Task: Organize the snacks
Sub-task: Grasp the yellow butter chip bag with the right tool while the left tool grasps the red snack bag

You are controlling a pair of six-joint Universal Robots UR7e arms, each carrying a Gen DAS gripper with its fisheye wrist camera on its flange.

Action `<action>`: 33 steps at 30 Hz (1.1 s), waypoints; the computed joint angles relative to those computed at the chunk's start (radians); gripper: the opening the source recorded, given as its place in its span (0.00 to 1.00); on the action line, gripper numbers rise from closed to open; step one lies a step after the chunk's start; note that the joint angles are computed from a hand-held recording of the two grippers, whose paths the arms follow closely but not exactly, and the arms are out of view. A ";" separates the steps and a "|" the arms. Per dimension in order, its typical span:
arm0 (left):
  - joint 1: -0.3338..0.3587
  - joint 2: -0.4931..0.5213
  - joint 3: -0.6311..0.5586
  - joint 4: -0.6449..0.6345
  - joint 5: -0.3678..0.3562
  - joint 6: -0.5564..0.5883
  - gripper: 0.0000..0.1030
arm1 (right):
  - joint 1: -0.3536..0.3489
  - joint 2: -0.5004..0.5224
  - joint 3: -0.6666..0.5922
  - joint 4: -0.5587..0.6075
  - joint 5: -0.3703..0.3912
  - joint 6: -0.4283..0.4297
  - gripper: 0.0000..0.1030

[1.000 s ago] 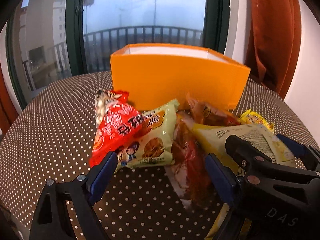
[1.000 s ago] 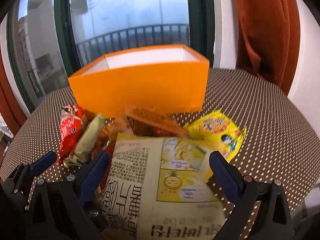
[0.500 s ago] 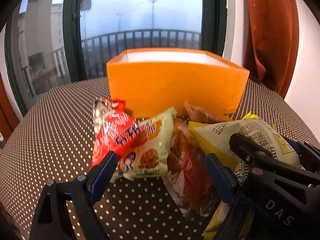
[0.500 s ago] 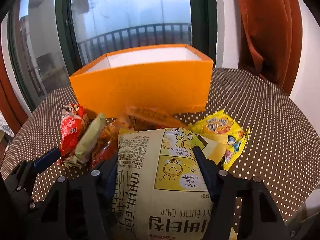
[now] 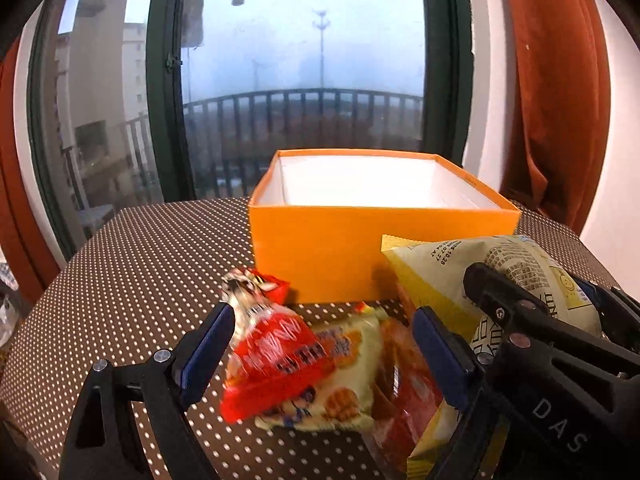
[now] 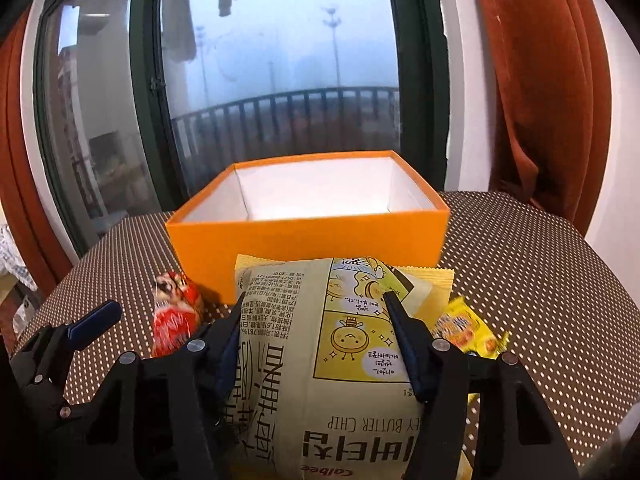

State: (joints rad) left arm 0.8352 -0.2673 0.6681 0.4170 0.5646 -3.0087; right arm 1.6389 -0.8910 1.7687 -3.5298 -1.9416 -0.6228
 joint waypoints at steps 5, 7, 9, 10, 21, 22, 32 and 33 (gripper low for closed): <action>0.019 0.031 -0.086 0.044 -0.018 0.004 0.89 | 0.011 0.039 -0.058 0.032 0.005 0.022 0.63; 0.030 0.042 -0.116 0.067 -0.011 -0.009 0.89 | 0.015 0.052 -0.073 0.039 0.001 0.027 0.63; 0.039 0.039 -0.118 0.070 -0.001 -0.014 0.89 | 0.019 0.067 -0.093 0.042 -0.006 0.029 0.63; 0.043 0.026 -0.096 0.058 0.005 -0.011 0.89 | 0.021 0.075 -0.097 0.035 -0.011 0.028 0.63; 0.090 0.061 -0.176 0.168 0.067 -0.074 0.90 | 0.046 0.167 -0.160 -0.049 -0.115 -0.021 0.63; 0.093 0.069 -0.190 0.183 0.073 -0.080 0.90 | 0.048 0.174 -0.166 -0.054 -0.125 -0.029 0.63; 0.135 0.216 -0.481 0.458 0.168 -0.172 0.83 | 0.063 0.236 -0.219 -0.047 -0.223 -0.059 0.63; 0.137 0.225 -0.496 0.467 0.167 -0.168 0.80 | 0.063 0.240 -0.224 -0.040 -0.230 -0.059 0.63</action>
